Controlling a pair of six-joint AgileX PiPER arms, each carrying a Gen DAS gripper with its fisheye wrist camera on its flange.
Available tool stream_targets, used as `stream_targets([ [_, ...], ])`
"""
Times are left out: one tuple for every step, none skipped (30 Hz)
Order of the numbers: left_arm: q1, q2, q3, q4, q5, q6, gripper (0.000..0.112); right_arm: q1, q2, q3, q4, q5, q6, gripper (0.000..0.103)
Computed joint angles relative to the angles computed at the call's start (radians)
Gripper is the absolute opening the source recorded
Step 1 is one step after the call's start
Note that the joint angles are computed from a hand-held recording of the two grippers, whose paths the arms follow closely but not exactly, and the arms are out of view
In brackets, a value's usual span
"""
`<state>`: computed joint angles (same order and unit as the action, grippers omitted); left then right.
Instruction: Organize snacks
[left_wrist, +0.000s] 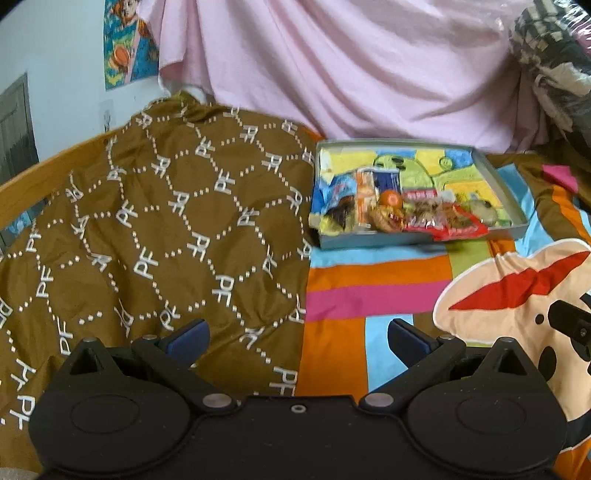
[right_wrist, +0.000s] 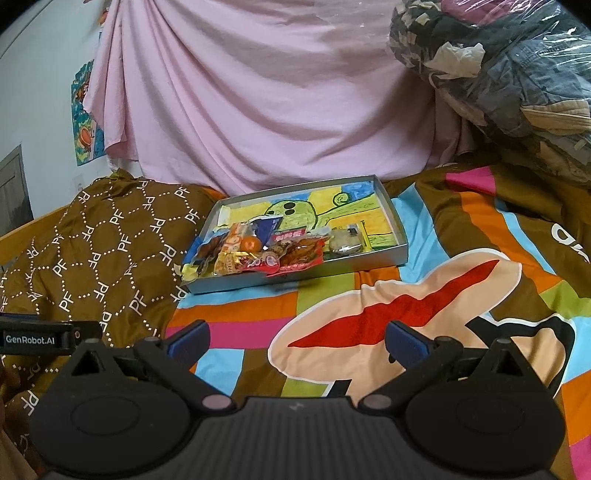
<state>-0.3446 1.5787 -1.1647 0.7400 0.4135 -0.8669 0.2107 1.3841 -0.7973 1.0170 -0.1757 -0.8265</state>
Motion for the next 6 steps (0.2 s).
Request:
stream_targets([
  [0.009, 0.002, -0.005, -0.055, -0.004, 0.052, 0.102, 0.000, 0.000, 0.000, -0.001, 0.000, 0.000, 0.103],
  [0.018, 0.001, -0.005, -0.099, -0.016, 0.096, 0.102, 0.000, 0.000, -0.001, -0.002, 0.002, -0.001, 0.103],
  [0.024, -0.002, 0.001, -0.120, -0.031, 0.119, 0.102, 0.000, 0.001, -0.001, -0.003, 0.002, -0.002, 0.103],
  [0.024, -0.004, 0.005, -0.109, -0.036, 0.106, 0.102, 0.000, 0.001, -0.001, -0.004, 0.002, -0.002, 0.103],
  [0.024, -0.004, 0.006, -0.102, -0.036, 0.096, 0.102, 0.000, 0.002, 0.000, -0.012, 0.003, 0.002, 0.103],
  [0.026, -0.003, 0.005, -0.114, -0.039, 0.105, 0.102, -0.001, 0.003, 0.000, -0.015, 0.004, 0.004, 0.103],
])
